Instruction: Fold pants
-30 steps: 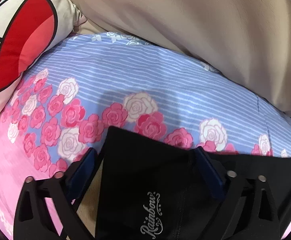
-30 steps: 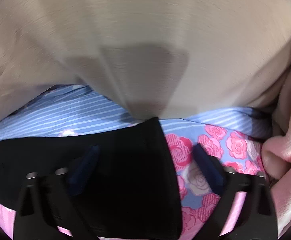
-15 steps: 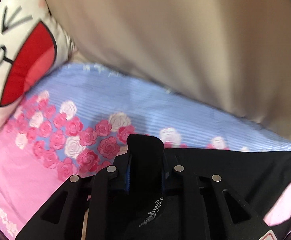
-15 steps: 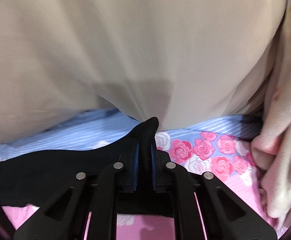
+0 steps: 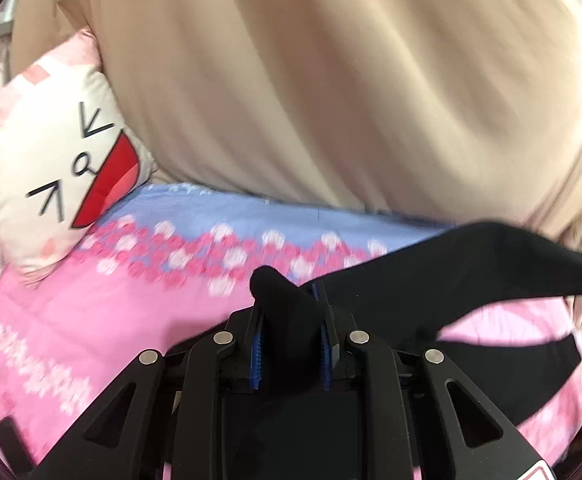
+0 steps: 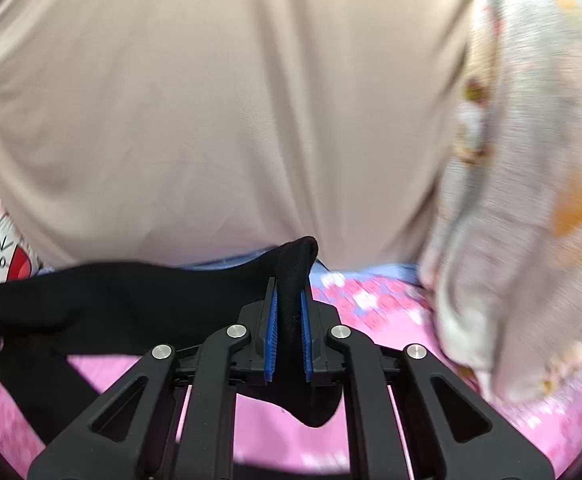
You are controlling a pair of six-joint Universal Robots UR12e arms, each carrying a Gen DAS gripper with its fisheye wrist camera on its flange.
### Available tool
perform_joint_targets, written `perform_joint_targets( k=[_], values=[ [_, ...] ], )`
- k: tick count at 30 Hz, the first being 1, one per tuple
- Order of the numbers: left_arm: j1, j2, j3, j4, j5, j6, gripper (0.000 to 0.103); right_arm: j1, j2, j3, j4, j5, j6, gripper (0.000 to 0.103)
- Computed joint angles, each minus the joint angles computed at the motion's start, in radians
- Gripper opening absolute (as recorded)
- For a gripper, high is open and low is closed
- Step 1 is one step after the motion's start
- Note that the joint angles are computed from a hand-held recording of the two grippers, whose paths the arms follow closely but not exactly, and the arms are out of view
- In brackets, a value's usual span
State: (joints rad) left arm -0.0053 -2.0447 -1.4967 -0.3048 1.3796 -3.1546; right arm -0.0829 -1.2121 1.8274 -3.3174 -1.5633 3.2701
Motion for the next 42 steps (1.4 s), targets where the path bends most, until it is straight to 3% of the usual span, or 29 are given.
perform_joint_targets(
  k=[5,10,12,14,16,17,19,20,21,24,26,28,29,31,32,33,35,36,38,40,41,42],
  values=[
    [0.021,0.058,-0.138,-0.047,0.027,0.029,0.020,-0.017,-0.103,0.196,-0.015,-0.002,0.021,0.009],
    [0.026,0.044,-0.188,-0.117,0.091,-0.013,0.021,-0.017,-0.097,0.302,0.045,-0.024,0.066,0.009],
    [0.026,0.031,-0.197,-0.110,0.111,-0.043,0.027,-0.022,-0.095,0.332,0.051,-0.017,0.095,0.012],
    [0.027,0.033,-0.206,-0.094,0.126,-0.073,0.040,-0.028,-0.098,0.353,0.029,-0.023,0.120,0.019],
    [0.029,0.043,-0.209,-0.080,0.144,-0.091,0.052,-0.027,-0.115,0.372,0.002,-0.019,0.142,0.019],
    [0.027,0.050,-0.210,-0.077,0.161,-0.089,0.064,-0.026,-0.123,0.378,-0.010,-0.034,0.153,0.024],
    [0.015,0.066,-0.215,-0.046,0.240,-0.084,0.072,-0.025,-0.146,0.396,-0.035,-0.076,0.175,0.055],
    [0.003,0.072,-0.218,-0.024,0.323,-0.091,0.076,-0.026,-0.154,0.407,-0.059,-0.094,0.186,0.081],
    [-0.005,0.074,-0.216,-0.015,0.405,-0.103,0.082,-0.026,-0.163,0.420,-0.092,-0.106,0.195,0.089],
    [-0.008,0.082,-0.206,-0.034,0.530,-0.178,0.084,-0.073,-0.189,0.454,-0.163,-0.028,0.283,0.089],
    [-0.017,0.082,-0.197,-0.035,0.563,-0.209,0.083,-0.100,-0.185,0.446,-0.186,0.068,0.313,0.089],
    [-0.031,0.083,-0.197,0.006,0.503,-0.197,0.083,-0.108,-0.174,0.410,-0.118,0.141,0.288,0.092],
    [-0.044,0.080,-0.193,0.030,0.456,-0.175,0.084,-0.102,-0.164,0.381,-0.051,0.148,0.268,0.097],
    [-0.068,0.069,-0.182,0.058,0.393,-0.142,0.084,-0.079,-0.123,0.307,0.084,0.140,0.189,0.095],
    [-0.084,0.058,-0.170,0.062,0.354,-0.125,0.084,-0.068,-0.108,0.273,0.141,0.137,0.141,0.069],
    [-0.099,0.045,-0.156,0.060,0.310,-0.110,0.084,-0.054,-0.090,0.230,0.212,0.128,0.090,0.031],
    [-0.123,0.019,-0.125,0.033,0.234,-0.095,0.084,-0.017,-0.084,0.182,0.229,0.034,0.008,0.012],
    [-0.133,0.010,-0.115,0.023,0.221,-0.093,0.084,-0.001,-0.099,0.173,0.175,0.005,-0.047,0.010],
    [-0.156,-0.008,-0.100,0.000,0.201,-0.074,0.084,0.011,-0.126,0.198,-0.004,-0.008,-0.119,0.010],
    [-0.169,-0.018,-0.100,-0.025,0.181,-0.067,0.084,0.036,-0.146,0.224,-0.089,-0.108,-0.258,0.010],
    [-0.172,-0.022,-0.100,-0.038,0.171,-0.066,0.084,0.044,-0.149,0.238,-0.069,-0.158,-0.314,0.021],
    [-0.176,-0.026,-0.101,-0.056,0.156,-0.064,0.084,0.041,-0.152,0.248,-0.022,-0.186,-0.328,0.052]
  ],
)
